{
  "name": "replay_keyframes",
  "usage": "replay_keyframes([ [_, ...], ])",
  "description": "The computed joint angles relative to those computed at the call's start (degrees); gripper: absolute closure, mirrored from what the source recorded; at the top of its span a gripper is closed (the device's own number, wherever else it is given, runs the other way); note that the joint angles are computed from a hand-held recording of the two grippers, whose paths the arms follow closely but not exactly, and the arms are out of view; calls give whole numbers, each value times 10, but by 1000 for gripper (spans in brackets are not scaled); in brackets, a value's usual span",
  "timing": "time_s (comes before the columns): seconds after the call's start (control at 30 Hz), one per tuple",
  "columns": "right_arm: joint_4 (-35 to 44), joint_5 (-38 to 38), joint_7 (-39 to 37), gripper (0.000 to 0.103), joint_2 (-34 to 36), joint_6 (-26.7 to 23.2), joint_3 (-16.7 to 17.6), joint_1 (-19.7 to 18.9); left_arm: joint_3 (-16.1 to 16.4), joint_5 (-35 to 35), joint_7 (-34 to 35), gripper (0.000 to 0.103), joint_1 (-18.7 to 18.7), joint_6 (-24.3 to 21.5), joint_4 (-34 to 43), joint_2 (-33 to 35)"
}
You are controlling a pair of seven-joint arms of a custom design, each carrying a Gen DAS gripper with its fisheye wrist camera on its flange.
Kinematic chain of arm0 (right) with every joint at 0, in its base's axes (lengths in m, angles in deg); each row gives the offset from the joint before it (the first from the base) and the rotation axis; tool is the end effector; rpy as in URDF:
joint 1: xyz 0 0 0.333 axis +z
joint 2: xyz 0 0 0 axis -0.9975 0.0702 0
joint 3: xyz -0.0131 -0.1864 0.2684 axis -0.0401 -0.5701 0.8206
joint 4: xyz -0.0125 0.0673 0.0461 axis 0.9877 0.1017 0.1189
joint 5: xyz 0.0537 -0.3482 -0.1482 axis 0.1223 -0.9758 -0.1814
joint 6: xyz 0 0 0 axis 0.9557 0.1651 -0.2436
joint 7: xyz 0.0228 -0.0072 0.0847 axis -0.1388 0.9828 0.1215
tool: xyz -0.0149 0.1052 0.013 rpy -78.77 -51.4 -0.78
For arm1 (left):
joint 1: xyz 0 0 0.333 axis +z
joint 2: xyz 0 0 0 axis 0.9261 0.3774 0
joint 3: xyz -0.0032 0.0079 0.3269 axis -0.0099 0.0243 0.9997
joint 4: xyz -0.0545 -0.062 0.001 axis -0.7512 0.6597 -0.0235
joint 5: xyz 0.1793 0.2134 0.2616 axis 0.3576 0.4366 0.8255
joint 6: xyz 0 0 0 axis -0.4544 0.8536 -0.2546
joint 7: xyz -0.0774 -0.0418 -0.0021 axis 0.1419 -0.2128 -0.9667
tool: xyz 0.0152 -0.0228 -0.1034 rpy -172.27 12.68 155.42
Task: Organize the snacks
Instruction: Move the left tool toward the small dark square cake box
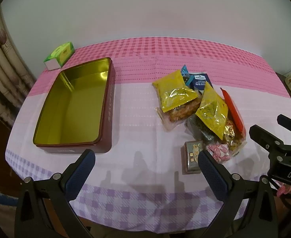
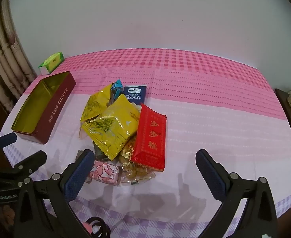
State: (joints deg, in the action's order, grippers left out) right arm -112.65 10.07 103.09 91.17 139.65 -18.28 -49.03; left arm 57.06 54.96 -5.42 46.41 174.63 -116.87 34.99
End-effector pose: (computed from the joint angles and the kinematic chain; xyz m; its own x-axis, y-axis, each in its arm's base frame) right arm 0.6920 0.4627 0.4054 0.0969 -0.9910 -0.0926 -0.8100 -0.0244 -0.5860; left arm 0.6662 -0.3325 0.4085 -0.0539 -0.9965 -0.0634 -0.8440 0.0794 -0.5304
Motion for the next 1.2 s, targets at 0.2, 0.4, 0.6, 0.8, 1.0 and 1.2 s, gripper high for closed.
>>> replay_keyframes([
  [0.2,-4,5,-3,1,-1,3,3,-3,-2,-1,13,0,-1,-4,5,4],
  [0.4,-6,9,-6,1,-2,2,5,-4,0,-2,22,0,-6,-34,24,13],
  [0.6,2,12,-12,1,2,-2,6,-5,-1,-7,28,0,-6,-41,33,20],
  [0.8,-9,9,-8,1,-3,3,2,-3,-6,-20,37,0,0,-36,32,23],
  [1.0,-14,6,-4,1,-7,4,1,-4,-5,-23,43,0,-1,-40,35,26],
  [1.2,-8,6,-6,1,-4,-2,2,-4,-8,-29,52,0,-1,-45,37,28],
])
